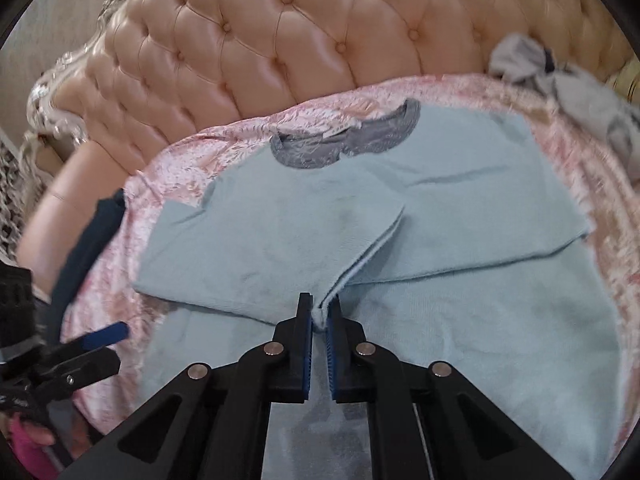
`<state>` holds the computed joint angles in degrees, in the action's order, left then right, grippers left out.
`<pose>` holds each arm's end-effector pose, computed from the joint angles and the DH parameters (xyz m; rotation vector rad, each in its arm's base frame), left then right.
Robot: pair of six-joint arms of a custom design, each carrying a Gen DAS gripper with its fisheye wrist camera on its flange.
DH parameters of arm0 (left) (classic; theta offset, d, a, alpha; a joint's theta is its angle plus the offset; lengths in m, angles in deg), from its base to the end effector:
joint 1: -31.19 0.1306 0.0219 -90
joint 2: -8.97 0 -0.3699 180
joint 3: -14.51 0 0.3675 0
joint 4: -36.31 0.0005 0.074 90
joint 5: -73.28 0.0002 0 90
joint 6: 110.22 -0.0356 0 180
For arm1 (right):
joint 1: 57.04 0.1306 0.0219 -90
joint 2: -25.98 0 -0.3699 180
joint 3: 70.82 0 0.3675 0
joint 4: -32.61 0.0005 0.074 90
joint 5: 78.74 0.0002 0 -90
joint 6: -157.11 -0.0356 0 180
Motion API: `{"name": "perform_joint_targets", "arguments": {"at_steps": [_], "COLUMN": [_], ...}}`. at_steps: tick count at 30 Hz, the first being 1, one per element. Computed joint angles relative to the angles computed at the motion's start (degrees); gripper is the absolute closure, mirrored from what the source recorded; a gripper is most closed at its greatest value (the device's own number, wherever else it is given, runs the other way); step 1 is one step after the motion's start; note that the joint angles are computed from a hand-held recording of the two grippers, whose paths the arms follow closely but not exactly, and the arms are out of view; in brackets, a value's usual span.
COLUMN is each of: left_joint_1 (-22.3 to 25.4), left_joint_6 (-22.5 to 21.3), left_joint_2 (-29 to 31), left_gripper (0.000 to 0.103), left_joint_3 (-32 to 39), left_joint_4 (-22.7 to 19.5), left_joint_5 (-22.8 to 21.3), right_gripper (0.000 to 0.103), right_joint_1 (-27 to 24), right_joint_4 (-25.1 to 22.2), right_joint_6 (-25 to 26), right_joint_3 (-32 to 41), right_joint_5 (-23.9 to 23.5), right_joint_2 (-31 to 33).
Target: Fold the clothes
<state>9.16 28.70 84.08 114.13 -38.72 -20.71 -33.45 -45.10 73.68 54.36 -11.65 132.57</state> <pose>0.3073 -0.1222 0.5559 -0.6128 2.4287 -0.4505 0.4808 0.2245 0.5105 -0.8168 2.4721 0.6272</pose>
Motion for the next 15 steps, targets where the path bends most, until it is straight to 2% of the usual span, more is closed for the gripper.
{"name": "perform_joint_targets", "arguments": {"at_steps": [3,6,8,11,12,15], "left_joint_1": [-0.6,-0.8,-1.7,-2.9,-2.8,-0.7], "left_joint_6": [0.5,1.7,2.2,3.7,6.0,11.8], "left_joint_2": [-0.5,-1.5,-1.7,-2.7,-2.7,-2.2], "left_gripper": [0.0,0.0,0.0,0.0,0.0,0.0], "left_joint_3": [-0.7,-1.9,-2.0,-3.1,-3.1,-2.8], "left_joint_4": [0.1,1.1,1.6,4.7,4.7,3.0], "left_joint_5": [-1.1,-2.0,-3.9,-8.0,-10.3,-12.0], "right_gripper": [0.097,0.097,0.097,0.097,0.097,0.097], "right_joint_1": [0.3,1.0,1.5,2.7,3.2,4.4], "right_joint_4": [2.9,3.0,1.8,-0.7,-1.8,-5.7], "right_joint_6": [1.2,2.0,2.4,3.3,3.7,4.6], "right_joint_3": [-0.5,3.0,7.1,15.0,18.1,29.2], "right_joint_5": [0.8,-0.2,-1.0,-1.4,-1.4,-1.6], "right_joint_2": [-2.1,-1.7,-0.2,3.3,4.7,9.8]}}
